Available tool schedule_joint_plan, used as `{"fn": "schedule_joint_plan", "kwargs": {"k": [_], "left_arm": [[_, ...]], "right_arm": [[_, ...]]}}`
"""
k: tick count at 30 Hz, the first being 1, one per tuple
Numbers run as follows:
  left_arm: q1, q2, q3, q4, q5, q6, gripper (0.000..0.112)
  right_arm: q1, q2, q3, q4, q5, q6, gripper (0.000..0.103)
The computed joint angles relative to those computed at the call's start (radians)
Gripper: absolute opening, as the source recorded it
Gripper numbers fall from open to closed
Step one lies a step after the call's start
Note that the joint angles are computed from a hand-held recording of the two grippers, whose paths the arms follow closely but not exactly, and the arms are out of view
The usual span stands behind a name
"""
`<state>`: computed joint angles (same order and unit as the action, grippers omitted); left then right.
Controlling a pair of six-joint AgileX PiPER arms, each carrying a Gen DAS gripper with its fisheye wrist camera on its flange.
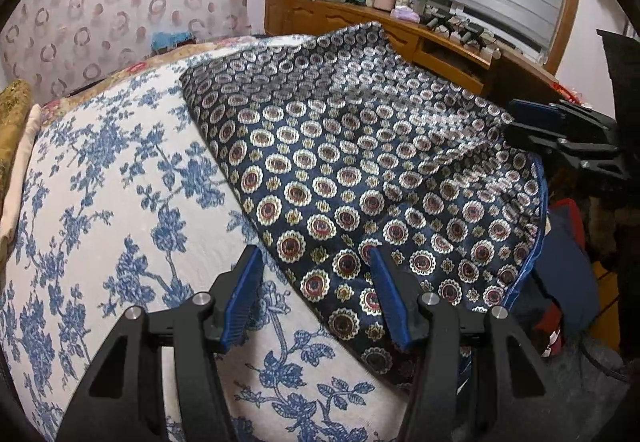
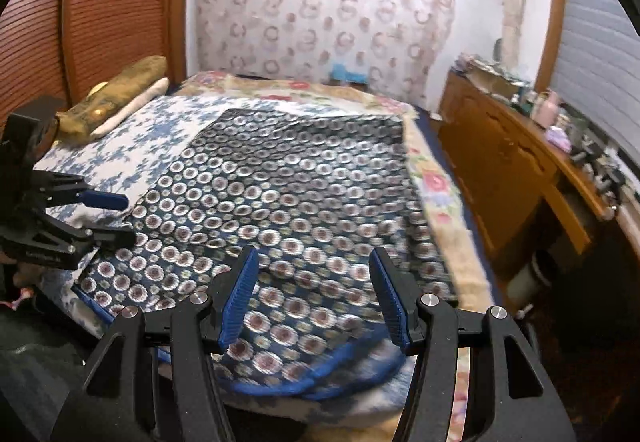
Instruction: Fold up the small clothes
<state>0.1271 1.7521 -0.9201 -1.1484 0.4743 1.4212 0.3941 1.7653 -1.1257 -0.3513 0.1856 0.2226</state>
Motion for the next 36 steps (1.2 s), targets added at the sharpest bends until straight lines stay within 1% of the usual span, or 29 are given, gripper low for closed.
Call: {"fn": "schedule_joint_plan", "kwargs": {"k": [3,7,10,11,13,14,16,17,18,20,23,25,27,32,34,36], "left_arm": [[-0.003,-0.010,0.011,0.010,-0.001,-0.005,0.055],[0.016,-0.022,0.029,-0.001,0.037,0.005,0.055],[0.024,-0.028,0.032,0.006,0.057,-0.006,0.055],[0.024,-0.029,0.032,0.010,0.062,-0.009,0.052],[0.025,-0.029,0.029,0.019,0.081,-0.012,0.042],[0.026,-0.031,0.030,0.022,0.090,-0.014,0.039],[0.028,-0.031,0.029,0.028,0.103,-0.018,0.024],[0.030,-0.032,0.028,0.032,0.112,-0.021,0.019],[0.035,-0.031,0.023,0.033,0.129,-0.021,0.008],[0.042,-0.041,0.022,0.016,0.151,-0.004,0.002],[0.049,-0.077,0.021,-0.034,0.175,0.031,0.001],[0.056,-0.089,-0.004,-0.038,0.203,0.018,0.001],[0.053,-0.100,-0.042,-0.032,0.219,-0.013,0.001],[0.039,-0.071,-0.148,-0.006,0.221,-0.092,0.000],[0.034,-0.046,-0.194,0.002,0.223,-0.125,0.000],[0.029,-0.031,-0.217,0.004,0.217,-0.141,0.000]], "right_arm": [[0.007,0.036,-0.015,0.011,-0.005,-0.002,0.059],[0.007,0.059,-0.022,0.033,-0.003,-0.020,0.059],[-0.003,0.061,-0.012,0.110,-0.004,-0.104,0.059],[-0.003,0.062,-0.010,0.118,-0.003,-0.114,0.059],[-0.008,0.061,0.000,0.158,-0.006,-0.157,0.059],[-0.009,0.061,0.002,0.187,-0.007,-0.185,0.059],[-0.013,0.062,0.004,0.251,-0.008,-0.248,0.059],[-0.013,0.062,0.007,0.276,-0.010,-0.274,0.059],[-0.013,0.063,0.007,0.301,-0.010,-0.298,0.059],[-0.013,0.063,0.005,0.368,-0.006,-0.366,0.059],[-0.009,0.057,0.010,0.473,-0.001,-0.477,0.059],[-0.009,0.046,0.015,0.580,0.010,-0.590,0.059],[-0.008,0.030,0.024,0.639,0.018,-0.652,0.059],[-0.002,-0.015,0.043,0.760,0.028,-0.776,0.060],[0.004,-0.041,0.056,0.815,0.030,-0.837,0.064],[0.013,-0.062,0.069,0.849,0.032,-0.880,0.065]]}}
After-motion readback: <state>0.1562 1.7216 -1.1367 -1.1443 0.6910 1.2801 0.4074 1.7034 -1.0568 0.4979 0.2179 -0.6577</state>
